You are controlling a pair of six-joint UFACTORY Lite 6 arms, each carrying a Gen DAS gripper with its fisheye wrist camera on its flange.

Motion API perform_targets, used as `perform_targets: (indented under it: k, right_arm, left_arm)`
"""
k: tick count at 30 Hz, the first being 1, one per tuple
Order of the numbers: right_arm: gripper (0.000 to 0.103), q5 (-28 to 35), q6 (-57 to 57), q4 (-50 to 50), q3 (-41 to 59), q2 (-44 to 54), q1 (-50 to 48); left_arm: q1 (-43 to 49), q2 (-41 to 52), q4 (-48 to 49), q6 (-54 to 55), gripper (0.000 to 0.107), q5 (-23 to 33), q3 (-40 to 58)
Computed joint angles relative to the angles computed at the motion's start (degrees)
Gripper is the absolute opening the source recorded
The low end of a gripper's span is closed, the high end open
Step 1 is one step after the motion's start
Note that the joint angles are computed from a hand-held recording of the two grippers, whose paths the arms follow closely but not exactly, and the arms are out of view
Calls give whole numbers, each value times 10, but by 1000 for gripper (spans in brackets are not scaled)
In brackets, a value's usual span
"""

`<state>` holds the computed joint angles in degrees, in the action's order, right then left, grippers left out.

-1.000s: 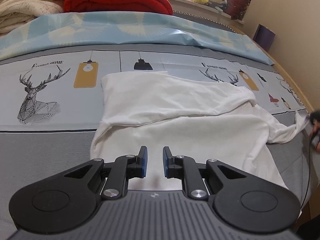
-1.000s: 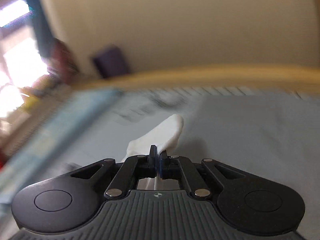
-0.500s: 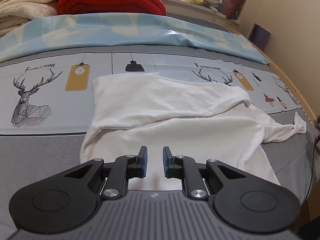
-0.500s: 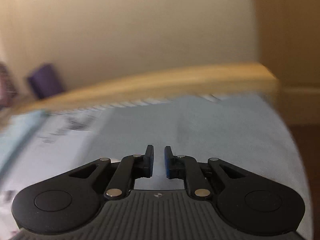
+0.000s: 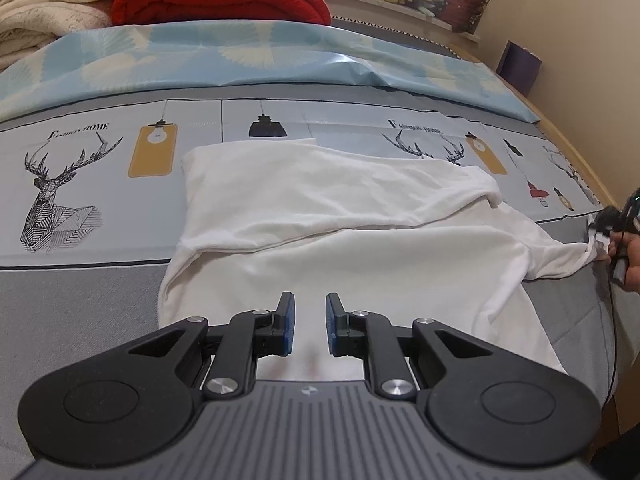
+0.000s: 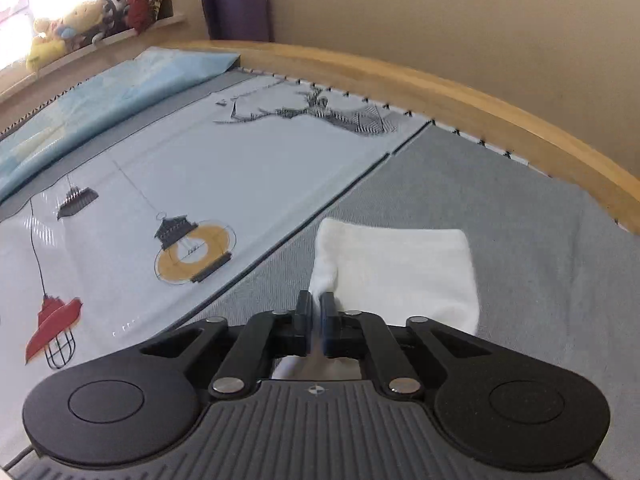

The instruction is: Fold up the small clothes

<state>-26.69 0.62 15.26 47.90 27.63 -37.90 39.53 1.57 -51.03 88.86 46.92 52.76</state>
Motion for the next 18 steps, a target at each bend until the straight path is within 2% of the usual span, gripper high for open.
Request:
perform_targets:
  k: [2,6,8,11,14,15,16,18]
  right_arm:
    - [4,-23,119,-102,-25,-43,-43]
    - [3,-247,359,-289,-148,-192,-136]
    - [3,-310,424,-318,-173,-225,-179]
    - [4,-296,486,-342,-149,-158,-219]
    - [4,-148,488,-352,-65,-32,-227]
    - [4,-125,484,-342,-54,-2,-231]
    - [4,-114,456,-319,-48,18,-231]
    - [4,-134,392,-277,-60,19,-228]
  left_arm:
    - [-1,-1,0,1,17,-1,-3]
    - [-3,-4,-3,5,17,-1,-7]
    - [-3,-7,-4,8,17,-1,-10]
    - [3,-4,-2,13,17,3,-8]
    - [5,-4,-1,13,17,6,-6]
    - [6,-3,-1,11,17,6,-4]
    - [6,-1,-1,10,17,7,-3]
    - [8,0,-2,8,17,10,1]
